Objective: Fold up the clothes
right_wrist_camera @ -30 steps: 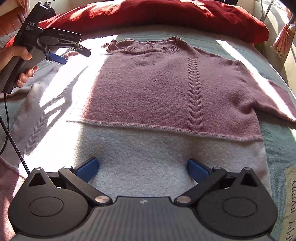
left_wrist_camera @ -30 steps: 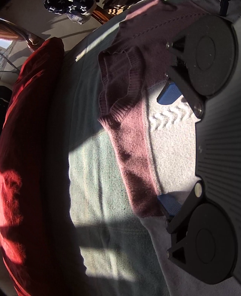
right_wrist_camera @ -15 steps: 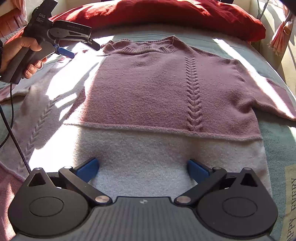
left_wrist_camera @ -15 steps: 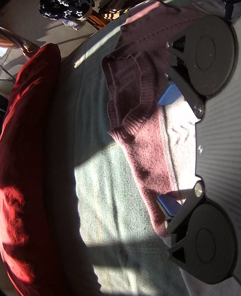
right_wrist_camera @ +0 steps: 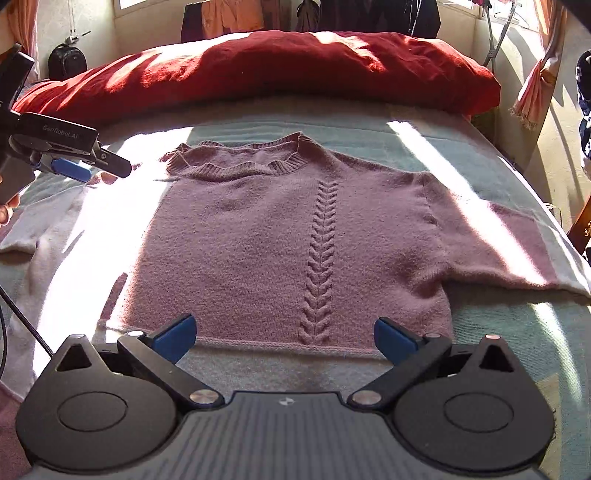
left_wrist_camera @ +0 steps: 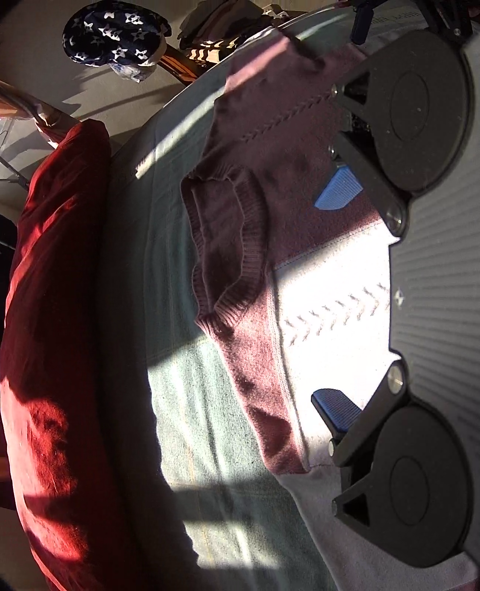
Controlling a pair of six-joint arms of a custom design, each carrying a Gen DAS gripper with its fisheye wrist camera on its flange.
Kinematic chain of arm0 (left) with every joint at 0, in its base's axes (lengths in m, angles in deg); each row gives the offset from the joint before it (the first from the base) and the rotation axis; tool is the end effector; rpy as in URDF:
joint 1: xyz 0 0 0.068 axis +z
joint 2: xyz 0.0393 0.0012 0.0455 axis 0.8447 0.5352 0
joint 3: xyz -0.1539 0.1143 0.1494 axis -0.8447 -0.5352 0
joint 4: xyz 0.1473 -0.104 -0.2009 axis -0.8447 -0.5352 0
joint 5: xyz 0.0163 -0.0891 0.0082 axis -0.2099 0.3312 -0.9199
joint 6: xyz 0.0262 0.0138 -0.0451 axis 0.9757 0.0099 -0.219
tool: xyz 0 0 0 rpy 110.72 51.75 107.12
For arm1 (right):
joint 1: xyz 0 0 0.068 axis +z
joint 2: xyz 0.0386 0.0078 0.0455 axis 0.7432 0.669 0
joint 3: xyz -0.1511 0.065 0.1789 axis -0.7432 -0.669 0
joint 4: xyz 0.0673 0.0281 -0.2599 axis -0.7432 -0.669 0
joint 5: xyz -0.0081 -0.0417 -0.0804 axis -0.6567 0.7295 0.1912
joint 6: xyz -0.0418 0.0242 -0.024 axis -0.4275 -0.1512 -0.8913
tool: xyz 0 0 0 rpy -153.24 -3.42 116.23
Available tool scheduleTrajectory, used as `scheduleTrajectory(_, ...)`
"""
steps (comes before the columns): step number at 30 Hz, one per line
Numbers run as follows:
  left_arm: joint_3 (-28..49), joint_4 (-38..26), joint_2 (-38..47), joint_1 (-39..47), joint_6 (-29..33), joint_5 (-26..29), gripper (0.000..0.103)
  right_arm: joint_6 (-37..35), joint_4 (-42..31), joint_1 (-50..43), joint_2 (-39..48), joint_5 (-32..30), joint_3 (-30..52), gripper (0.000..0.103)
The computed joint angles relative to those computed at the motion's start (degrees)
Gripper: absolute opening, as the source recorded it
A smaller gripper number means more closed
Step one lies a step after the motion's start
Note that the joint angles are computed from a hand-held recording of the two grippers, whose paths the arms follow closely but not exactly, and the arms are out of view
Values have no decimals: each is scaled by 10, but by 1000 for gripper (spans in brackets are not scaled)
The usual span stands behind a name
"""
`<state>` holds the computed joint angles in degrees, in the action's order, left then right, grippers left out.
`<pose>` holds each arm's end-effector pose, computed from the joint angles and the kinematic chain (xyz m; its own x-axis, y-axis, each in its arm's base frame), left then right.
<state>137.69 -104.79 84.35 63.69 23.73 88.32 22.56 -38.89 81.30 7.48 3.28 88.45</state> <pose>0.4390 0.0273 0.2196 -0.6928 0.4805 -0.5377 0.6643 0.7153 -0.2167 0.1847 0.1013 0.2030 -0.7299 0.1985 -0.6541 0.2436 0.9696 0.0224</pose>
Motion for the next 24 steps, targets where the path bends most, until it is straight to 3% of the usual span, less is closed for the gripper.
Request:
scheduleTrajectory(3, -49, 1, -41, 6, 6, -2, 102, -86, 40, -81, -17, 3, -9, 103)
scheduleTrajectory(8, -107, 24, -78, 10, -18, -16, 102, -201, 147, -228, 47, -67, -5, 103)
scheduleTrajectory(13, -142, 35, -96, 7, -63, -34, 102, -213, 161, -314, 152, -177, 23, 103)
scheduleTrajectory(16, -162, 49, -97, 0, -83, -53, 102, -205, 149, -330, 136, -197, 1, 103)
scheduleTrajectory(20, -210, 111, -103, -15, -122, -127, 102, -221, 130, -350, 101, -208, -1, 103)
scheduleTrajectory(24, -206, 116, -101, -11, -162, -118, 102, -265, 175, -367, 122, -251, 35, 103)
